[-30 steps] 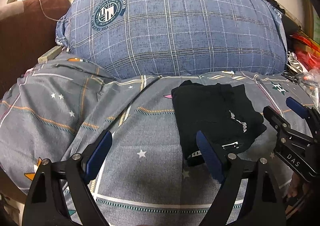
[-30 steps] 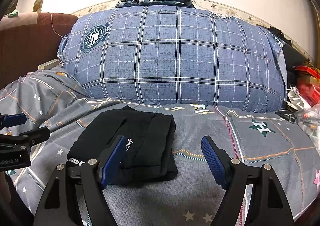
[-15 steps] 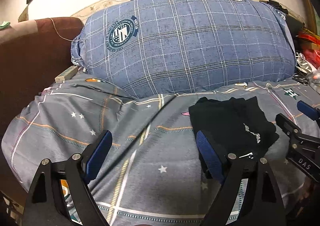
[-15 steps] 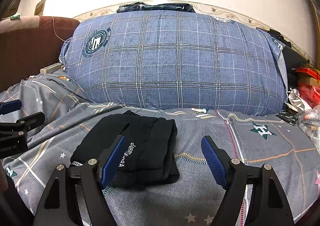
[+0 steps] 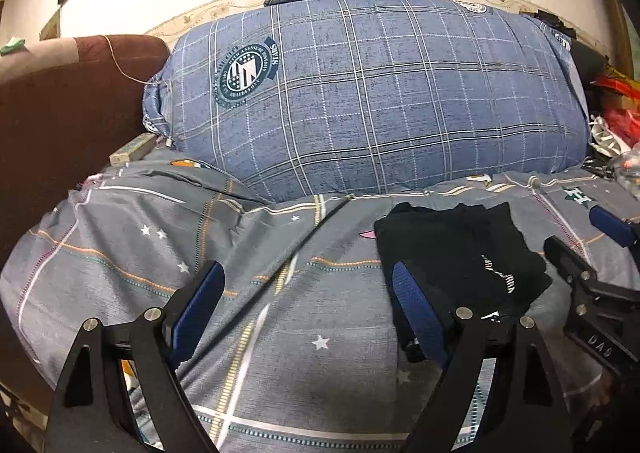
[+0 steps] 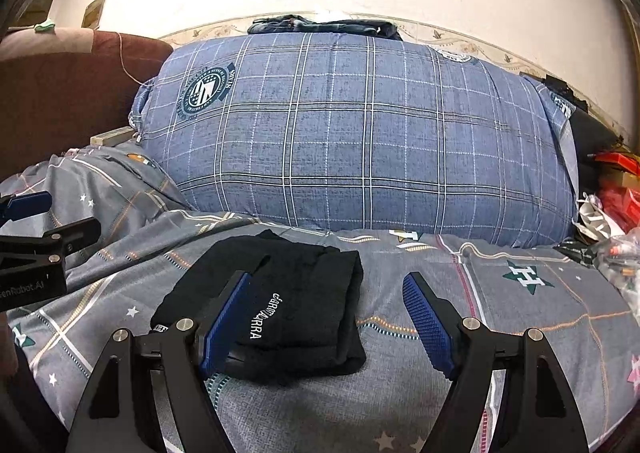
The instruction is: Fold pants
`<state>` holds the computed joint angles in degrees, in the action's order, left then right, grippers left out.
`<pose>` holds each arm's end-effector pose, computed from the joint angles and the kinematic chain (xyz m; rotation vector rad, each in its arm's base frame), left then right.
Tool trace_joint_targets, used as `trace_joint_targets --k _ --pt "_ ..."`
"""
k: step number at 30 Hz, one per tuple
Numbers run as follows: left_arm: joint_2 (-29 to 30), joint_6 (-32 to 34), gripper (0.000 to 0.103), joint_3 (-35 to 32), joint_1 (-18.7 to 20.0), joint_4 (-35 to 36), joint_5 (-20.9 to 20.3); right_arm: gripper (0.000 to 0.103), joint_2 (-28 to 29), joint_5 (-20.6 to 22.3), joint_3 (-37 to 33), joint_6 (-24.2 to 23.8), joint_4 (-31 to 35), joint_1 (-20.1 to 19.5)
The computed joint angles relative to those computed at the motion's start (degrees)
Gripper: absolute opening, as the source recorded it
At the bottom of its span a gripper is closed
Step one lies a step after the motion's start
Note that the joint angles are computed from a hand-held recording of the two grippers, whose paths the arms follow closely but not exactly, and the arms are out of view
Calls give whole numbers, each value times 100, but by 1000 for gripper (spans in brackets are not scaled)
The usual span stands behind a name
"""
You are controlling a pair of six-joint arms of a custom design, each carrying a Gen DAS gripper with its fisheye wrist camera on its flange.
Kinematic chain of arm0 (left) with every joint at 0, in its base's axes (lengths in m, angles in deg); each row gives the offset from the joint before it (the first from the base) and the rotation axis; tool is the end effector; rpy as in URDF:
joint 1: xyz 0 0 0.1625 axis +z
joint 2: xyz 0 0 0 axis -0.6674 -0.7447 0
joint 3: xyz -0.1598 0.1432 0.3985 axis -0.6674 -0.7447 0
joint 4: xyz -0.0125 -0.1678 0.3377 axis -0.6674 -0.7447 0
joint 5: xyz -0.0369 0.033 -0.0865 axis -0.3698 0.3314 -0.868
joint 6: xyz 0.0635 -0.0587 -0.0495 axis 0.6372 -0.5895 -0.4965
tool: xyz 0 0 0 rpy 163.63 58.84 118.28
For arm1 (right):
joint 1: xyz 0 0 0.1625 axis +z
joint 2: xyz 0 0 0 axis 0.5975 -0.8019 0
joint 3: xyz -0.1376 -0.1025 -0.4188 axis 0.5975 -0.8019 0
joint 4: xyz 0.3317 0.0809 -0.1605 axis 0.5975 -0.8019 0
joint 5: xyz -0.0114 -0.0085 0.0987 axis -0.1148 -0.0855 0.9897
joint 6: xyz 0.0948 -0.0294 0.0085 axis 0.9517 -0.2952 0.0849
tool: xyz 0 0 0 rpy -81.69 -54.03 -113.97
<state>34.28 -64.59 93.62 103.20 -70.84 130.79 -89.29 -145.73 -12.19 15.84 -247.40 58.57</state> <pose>-0.1746 -0.7529 0.1256 0.5957 1.9761 -1.1573 0.1697 -0.7500 0.1158 0.6673 -2.0184 1.2834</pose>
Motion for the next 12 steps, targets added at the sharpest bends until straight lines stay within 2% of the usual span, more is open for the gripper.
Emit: trace_joint_targets --k 5,10,12 --pt "35 -203 87 -109 10 245 108 79 29 2 -16 -103 -35 14" --pt "65 -648 87 -269 62 714 491 79 30 -2 -20 -122 -23 14" --pt "117 -637 87 -347 61 810 498 79 43 -24 -40 -119 -6 17"
